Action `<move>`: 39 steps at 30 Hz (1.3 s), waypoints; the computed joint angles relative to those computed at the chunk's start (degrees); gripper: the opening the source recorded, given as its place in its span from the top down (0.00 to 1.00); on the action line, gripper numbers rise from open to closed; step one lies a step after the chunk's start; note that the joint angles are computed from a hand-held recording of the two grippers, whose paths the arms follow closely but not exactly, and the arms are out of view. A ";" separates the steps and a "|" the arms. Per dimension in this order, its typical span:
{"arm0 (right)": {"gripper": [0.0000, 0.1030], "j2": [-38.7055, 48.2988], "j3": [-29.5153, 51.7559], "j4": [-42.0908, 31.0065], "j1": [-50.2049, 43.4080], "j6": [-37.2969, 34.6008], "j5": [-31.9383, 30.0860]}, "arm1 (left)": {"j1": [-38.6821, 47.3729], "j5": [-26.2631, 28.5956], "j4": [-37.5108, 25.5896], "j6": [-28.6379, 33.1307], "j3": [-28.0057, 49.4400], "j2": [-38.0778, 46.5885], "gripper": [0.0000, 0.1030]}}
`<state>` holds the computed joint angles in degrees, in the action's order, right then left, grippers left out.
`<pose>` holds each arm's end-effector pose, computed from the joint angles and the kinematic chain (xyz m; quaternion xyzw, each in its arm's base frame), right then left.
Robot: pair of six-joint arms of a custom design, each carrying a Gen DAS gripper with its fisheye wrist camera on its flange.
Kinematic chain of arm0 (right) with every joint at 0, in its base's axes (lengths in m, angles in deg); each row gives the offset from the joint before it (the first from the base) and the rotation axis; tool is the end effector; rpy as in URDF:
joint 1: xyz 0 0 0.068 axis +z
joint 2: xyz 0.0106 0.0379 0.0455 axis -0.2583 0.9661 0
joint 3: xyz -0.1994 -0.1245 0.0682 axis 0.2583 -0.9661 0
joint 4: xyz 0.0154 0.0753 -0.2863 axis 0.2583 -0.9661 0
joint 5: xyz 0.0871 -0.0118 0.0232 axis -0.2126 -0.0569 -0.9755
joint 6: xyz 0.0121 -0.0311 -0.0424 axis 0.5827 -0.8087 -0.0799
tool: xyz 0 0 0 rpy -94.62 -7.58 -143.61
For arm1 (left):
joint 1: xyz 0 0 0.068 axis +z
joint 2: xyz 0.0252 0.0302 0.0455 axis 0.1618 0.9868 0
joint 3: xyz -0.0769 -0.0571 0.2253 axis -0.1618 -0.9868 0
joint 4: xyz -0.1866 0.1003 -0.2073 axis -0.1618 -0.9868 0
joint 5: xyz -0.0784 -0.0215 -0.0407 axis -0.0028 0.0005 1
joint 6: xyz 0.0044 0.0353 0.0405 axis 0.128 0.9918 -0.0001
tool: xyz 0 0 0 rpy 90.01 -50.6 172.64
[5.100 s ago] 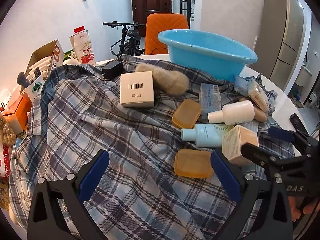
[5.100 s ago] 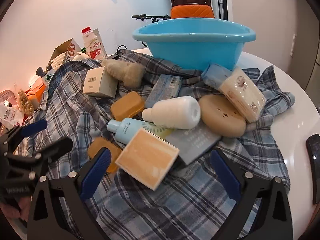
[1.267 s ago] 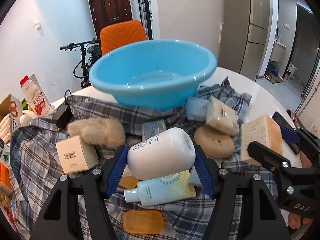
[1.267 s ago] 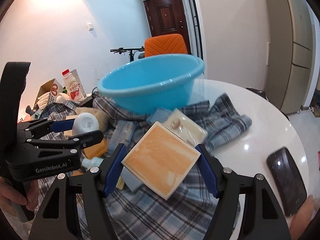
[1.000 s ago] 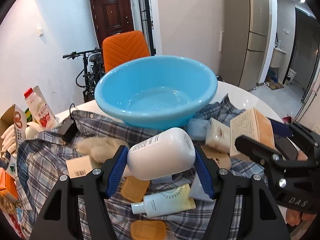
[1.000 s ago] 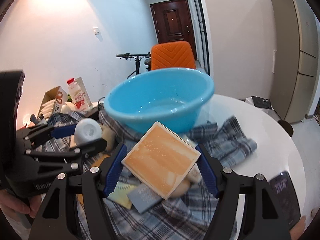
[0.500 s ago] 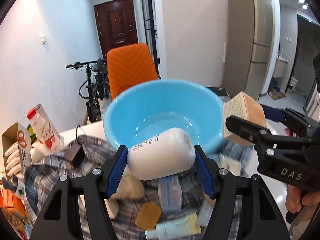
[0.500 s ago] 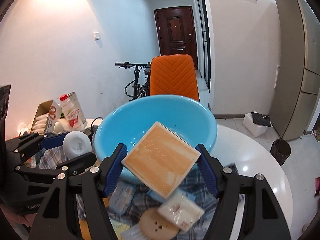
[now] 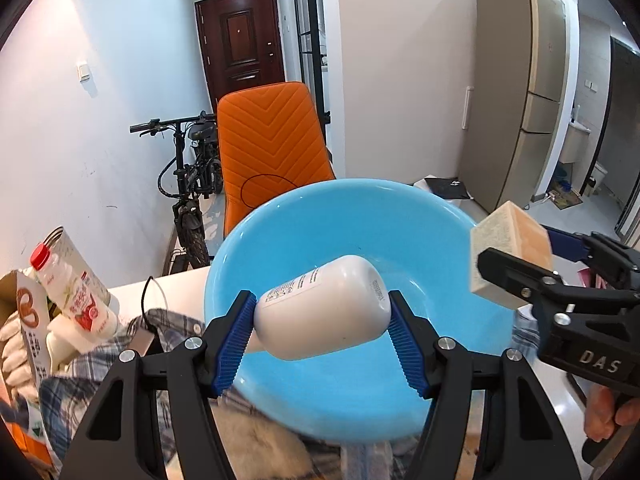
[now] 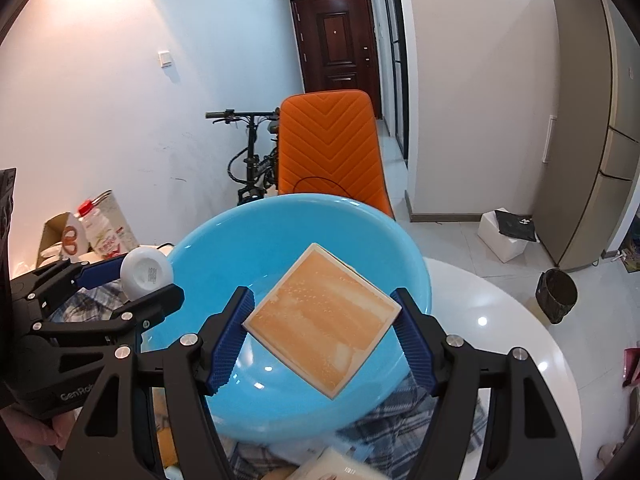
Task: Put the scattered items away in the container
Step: 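Carry the soap bar and lotion bottle in both grippers over the blue basin, then open both grippers to drop the soap bar and lotion bottle into the basin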
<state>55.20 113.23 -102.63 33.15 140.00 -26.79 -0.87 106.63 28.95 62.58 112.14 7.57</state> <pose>0.1933 0.1799 0.1299 0.1486 0.8894 -0.0105 0.4322 0.3021 -0.0658 0.1259 0.3217 0.8598 -0.1068 0.3819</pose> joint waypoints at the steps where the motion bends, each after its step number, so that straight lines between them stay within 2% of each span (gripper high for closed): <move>1: 0.33 0.47 0.29 0.31 -1.07 -0.95 -0.52 | -0.24 -0.13 0.20 -0.04 1.00 1.36 0.34; 6: 0.33 2.06 0.84 3.28 -6.63 -5.32 -5.35 | -1.74 -1.37 -0.53 -0.95 7.74 9.21 0.34; 12: 0.33 7.34 3.39 6.26 -13.10 -9.82 -12.53 | -2.44 -1.92 -7.13 -4.01 18.30 19.77 0.34; 15: 0.33 11.16 4.90 7.50 -16.31 -10.91 -16.41 | -3.39 -4.88 -9.09 -4.55 22.47 23.90 0.34; 21: 0.33 16.29 6.43 9.10 -23.95 -10.46 -26.90 | -4.02 -6.03 -20.18 -6.16 35.31 34.47 0.34; 24: 0.33 16.63 6.07 9.52 -26.16 -11.84 -30.34 | -4.98 -7.90 -21.67 -6.16 37.86 37.35 0.34; 31: 0.33 18.53 9.52 6.20 -29.13 -12.41 -34.51 | -7.38 -13.60 -20.21 -7.39 40.32 41.94 0.34; 35: 0.33 20.55 12.48 4.45 -28.84 -12.89 -32.72 | -7.78 -12.67 -19.90 -8.26 39.64 41.90 0.34; 39: 0.33 21.35 13.19 4.43 -28.61 -12.26 -32.98 | -8.50 -15.79 -17.57 -7.51 37.82 40.88 0.34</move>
